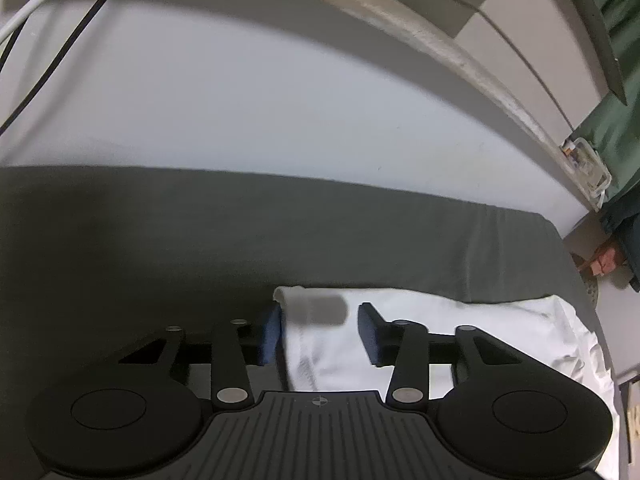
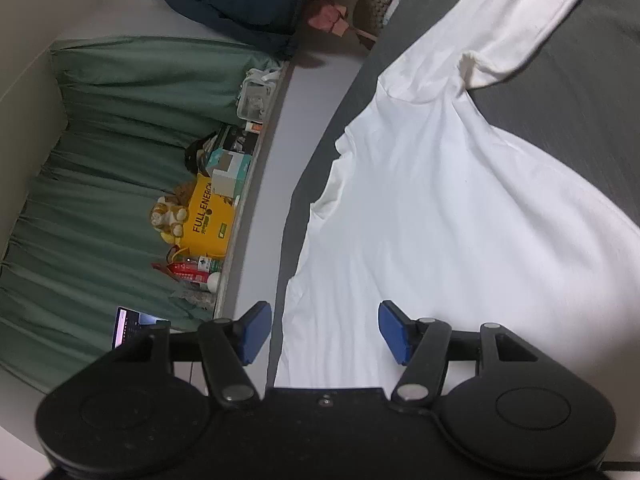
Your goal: Fold clothes
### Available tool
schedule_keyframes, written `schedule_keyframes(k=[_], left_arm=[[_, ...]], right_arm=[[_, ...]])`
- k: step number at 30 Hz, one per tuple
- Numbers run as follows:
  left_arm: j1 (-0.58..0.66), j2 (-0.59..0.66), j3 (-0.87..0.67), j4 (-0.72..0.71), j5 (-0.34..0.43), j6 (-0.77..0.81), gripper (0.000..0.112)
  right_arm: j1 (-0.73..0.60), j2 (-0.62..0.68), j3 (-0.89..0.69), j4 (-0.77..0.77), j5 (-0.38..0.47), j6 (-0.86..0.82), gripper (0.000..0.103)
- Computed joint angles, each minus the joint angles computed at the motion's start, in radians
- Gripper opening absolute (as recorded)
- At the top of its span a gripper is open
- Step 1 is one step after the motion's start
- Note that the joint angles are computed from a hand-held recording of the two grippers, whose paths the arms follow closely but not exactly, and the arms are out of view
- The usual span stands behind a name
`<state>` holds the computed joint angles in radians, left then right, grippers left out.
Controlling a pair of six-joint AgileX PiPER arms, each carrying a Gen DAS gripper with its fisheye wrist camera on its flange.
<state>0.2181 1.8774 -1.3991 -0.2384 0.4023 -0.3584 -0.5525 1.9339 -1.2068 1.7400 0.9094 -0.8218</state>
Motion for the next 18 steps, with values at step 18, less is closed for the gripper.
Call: schedule_keyframes(k=[18], left_arm=[[-0.123, -0.033, -0.119, 0.125, -0.041, -0.077, 0.005]], right_arm=[[0.016, -0.028, 0.002, -0.09, 0.088, 0.061, 0.06]])
